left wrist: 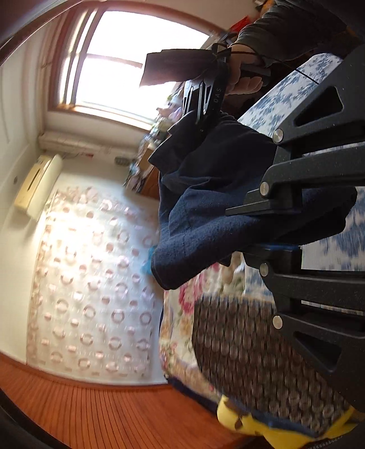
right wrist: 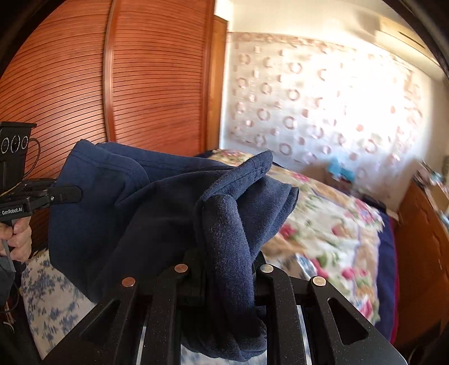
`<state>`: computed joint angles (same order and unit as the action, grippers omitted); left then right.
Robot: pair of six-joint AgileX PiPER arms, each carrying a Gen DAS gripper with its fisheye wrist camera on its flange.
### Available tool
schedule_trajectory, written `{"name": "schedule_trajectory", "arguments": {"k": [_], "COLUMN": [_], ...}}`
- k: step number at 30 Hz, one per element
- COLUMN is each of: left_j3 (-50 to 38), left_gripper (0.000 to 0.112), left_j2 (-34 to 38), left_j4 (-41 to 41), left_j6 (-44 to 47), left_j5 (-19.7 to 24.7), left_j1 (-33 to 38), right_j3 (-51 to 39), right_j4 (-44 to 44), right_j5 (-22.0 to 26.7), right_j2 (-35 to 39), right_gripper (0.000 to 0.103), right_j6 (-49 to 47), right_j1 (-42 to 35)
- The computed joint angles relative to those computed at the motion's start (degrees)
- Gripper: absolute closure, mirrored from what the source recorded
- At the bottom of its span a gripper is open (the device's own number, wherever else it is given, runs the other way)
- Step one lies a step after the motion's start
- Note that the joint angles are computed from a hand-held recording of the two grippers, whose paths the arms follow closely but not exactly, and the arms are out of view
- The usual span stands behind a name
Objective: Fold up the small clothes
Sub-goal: 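Carry the folded shirt with both tools onto the clothes stack by the wardrobe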
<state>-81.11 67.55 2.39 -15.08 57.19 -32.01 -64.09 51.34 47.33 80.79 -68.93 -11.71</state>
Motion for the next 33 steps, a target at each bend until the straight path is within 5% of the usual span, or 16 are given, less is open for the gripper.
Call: {"name": "schedule_trajectory", "arguments": {"k": [8, 15, 20, 26, 30, 33], "left_j3": [5.9, 14.7, 19.3, 21.7, 23.4, 24.2], "left_gripper": [0.097, 0.097, 0.097, 0.097, 0.097, 0.097], "left_j2": [-7.7, -14.5, -16.0, -17.1, -19.1, -19.4], "left_j4": [-6.5, -12.5, -22.4, -17.4, -11.7, -9.8], "left_j6": [5.6, 8.0, 18.2, 13.5, 7.6, 4.8], "left_j5": [-1.6, -1.3, 0.8, 0.2, 1.0, 1.0], "left_j1": [17.0, 28.9, 42.6, 40.6, 36.9, 35.9], "right_j3": [-14.2, -27.9, -37.8, -59.0, -76.3, -76.2], "right_j4": [1.0, 0.8, -0.8, -6.8, -15.8, -20.2], "right_j5": [-5.5, -2.1, -0.9, 5.5, 7.9, 0.8], "right_j2": [14.9, 28.1, 37.5, 51.6, 60.5, 60.1], "right_gripper": [0.086, 0.086, 0.086, 0.086, 0.075, 0.075], "right_j6": [-0.7, -1.4, 0.2, 10.1, 22.3, 28.3], "right_j1": [13.8, 18.5, 21.6, 22.6, 25.2, 26.1]}}
